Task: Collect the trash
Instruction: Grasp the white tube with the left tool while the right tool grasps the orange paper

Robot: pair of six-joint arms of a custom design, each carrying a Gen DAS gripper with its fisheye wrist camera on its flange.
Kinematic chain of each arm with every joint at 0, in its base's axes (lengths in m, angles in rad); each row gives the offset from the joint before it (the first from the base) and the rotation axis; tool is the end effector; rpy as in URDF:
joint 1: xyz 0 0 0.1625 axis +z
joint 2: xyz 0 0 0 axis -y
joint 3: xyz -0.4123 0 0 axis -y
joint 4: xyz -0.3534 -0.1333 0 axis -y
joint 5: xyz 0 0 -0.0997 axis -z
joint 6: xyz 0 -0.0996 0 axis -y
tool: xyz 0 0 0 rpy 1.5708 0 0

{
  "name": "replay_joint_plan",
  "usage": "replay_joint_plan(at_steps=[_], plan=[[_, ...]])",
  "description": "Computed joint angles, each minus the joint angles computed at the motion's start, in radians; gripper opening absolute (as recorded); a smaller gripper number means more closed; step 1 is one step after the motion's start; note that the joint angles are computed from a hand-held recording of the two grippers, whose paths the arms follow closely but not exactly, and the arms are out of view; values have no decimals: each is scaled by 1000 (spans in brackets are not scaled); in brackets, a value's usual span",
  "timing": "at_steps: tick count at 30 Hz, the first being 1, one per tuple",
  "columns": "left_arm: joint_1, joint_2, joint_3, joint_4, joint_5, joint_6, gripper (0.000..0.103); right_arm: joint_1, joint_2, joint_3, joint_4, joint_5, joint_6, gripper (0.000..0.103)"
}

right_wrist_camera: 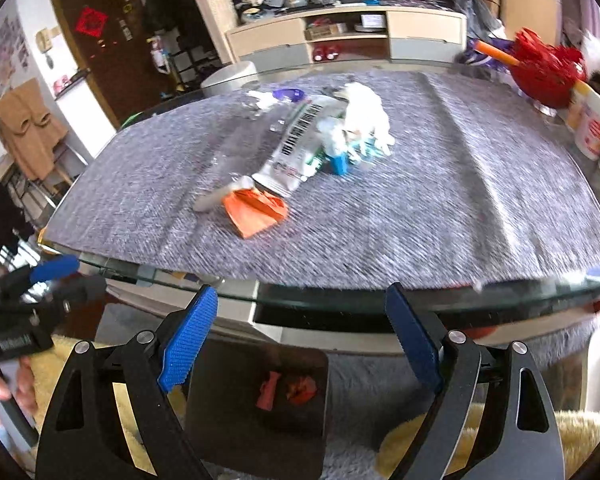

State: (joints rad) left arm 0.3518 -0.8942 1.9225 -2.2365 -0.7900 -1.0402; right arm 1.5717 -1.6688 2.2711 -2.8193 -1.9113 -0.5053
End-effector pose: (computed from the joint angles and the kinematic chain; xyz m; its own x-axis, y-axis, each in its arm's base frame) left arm -0.4075 -0.3662 0.0798 -0.7623 0.1031 -0.6390 0.4352 0.8124 -0.3881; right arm 0.1004 -0.3869 0.3577 -0.8246 -0.2112 0.5248 -0.4570 0.7955 -0.3978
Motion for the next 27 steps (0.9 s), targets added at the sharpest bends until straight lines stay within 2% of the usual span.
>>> replay_joint_plan(at_steps=[2, 4, 6, 19, 21, 24, 27], plan=[[16, 3, -20, -8, 14, 33, 78, 5, 25, -10, -10, 4, -7, 75], [28, 8, -39, -8, 19, 54, 75, 11, 57, -23, -20, 4, -14, 72], [44, 15, -62, -8, 17, 80, 72, 18, 89, -36, -22, 6, -21, 72], [122, 72, -135, -63, -25, 190, 72, 32, 239, -103, -75, -30, -37, 72], [131, 82, -145, -68, -32, 202, 72, 31, 247, -103, -91, -28, -49, 65], [144, 97, -160, -72, -44, 220, 72, 28, 248, -107, -90, -24, -68, 49], [157, 119, -180, -81, -57, 244, 72, 18, 231, -113, -65, -9, -65, 45]])
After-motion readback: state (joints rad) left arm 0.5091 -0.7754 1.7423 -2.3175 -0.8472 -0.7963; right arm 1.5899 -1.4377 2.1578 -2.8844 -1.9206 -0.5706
